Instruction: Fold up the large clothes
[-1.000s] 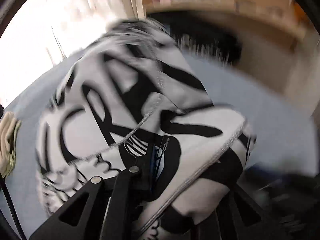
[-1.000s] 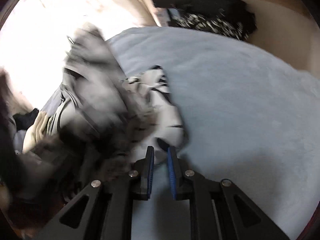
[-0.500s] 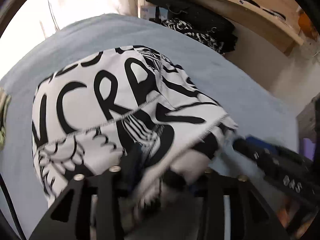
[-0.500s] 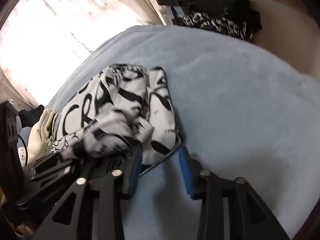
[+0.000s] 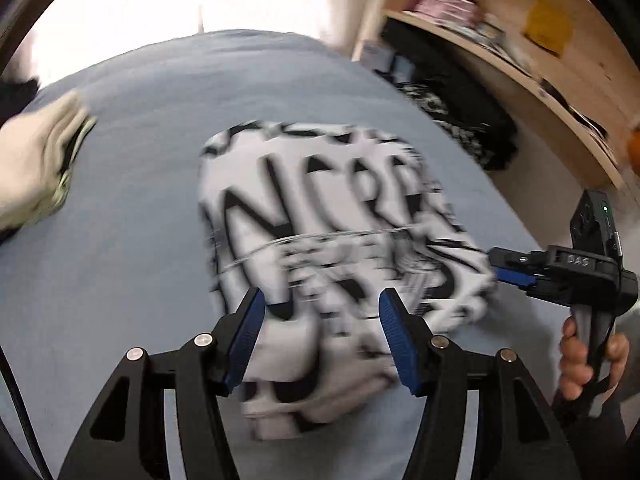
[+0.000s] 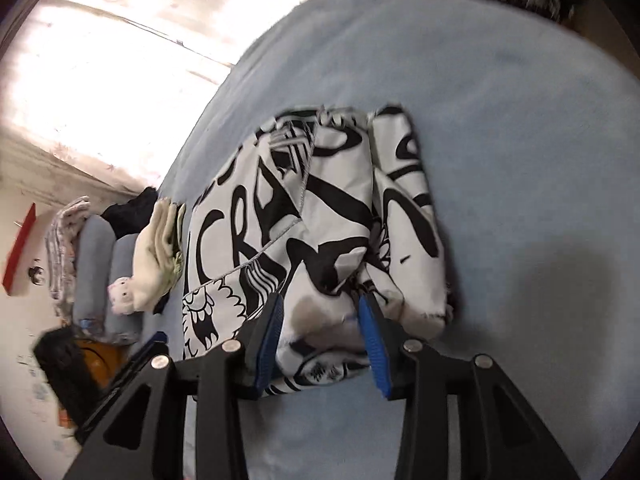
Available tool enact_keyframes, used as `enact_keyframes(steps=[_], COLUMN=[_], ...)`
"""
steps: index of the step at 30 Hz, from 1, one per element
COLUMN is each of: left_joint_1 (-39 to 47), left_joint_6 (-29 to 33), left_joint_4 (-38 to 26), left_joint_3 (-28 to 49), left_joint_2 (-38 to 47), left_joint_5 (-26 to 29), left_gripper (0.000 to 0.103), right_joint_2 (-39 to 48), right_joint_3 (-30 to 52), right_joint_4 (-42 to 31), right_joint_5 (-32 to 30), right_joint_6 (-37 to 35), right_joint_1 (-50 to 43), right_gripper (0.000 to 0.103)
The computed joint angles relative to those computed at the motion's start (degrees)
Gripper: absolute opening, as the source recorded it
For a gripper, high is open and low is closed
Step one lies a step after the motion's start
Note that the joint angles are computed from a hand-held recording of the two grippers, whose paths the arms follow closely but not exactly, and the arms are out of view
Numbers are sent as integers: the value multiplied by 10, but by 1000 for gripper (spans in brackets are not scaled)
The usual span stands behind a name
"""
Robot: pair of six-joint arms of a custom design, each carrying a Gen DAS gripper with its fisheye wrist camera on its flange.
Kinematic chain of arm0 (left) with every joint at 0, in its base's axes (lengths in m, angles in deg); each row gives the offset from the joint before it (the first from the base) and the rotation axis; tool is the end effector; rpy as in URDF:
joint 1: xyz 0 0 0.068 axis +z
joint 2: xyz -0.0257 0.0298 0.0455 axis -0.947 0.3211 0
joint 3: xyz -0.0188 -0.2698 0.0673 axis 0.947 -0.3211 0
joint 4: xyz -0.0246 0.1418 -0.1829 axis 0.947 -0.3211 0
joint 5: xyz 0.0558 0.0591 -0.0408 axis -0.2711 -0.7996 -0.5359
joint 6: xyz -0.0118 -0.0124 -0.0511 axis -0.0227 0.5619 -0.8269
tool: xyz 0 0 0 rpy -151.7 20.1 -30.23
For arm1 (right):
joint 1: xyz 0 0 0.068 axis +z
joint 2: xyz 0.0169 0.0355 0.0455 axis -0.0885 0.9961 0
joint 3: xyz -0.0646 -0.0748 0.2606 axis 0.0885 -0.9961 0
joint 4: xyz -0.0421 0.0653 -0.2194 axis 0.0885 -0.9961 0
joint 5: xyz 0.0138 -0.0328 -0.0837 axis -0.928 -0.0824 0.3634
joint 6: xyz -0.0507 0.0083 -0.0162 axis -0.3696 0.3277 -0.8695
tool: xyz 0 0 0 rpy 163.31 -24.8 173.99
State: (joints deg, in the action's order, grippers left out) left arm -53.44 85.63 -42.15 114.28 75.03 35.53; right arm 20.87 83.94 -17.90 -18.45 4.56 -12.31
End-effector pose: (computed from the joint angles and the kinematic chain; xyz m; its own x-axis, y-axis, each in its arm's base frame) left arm 0.2743 0.0732 0.2292 -0.8221 -0.0055 -0.5693 0.1366 0.9689 -0.2065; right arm 0.2675 -0.0112 0.1579 -0.9167 0.3222 -0.2364 0.0875 0.7390 0.6679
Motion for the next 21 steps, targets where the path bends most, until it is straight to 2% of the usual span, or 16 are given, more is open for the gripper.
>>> enact_keyframes(steps=[2,4,7,10,14,16,17,19,21], left_joint_1=[19,29,50,28,-12,-37,-55,-83,-105], left_joint_6=[4,-11,-18,-48,-41,-36,-37,-34,-41], left_joint_4=[21,46,71,90,119,138,153,177,205], left_joint_3=[1,7,20,25,-11,-33,-43,-57,-72], left_joint_2=[39,83,137,164,120,100,93,90,97], left_joint_5=[-13,5,60,55,9,-17,-45,-100,-139], left_gripper=[58,58,61,62,61,61,61,61,61], right_joint_2=[55,90,105,72,-74,-142,-150,-108,-50], right_joint_3=[29,45,49,37,-22,-49,-60,-71,-86], right_joint_4=[-14,1,35,57,58,47,46,54,98], right_joint_5=[-37,-55,-42,19,64,115,141,187,207], right_joint_6=[-12,-14,4,12,14,2,-7,-25,-26], right_joint_1=[-1,4,17,41,43,56,65,86,98], right_gripper=[39,36,28,19,16,16,16,16,17])
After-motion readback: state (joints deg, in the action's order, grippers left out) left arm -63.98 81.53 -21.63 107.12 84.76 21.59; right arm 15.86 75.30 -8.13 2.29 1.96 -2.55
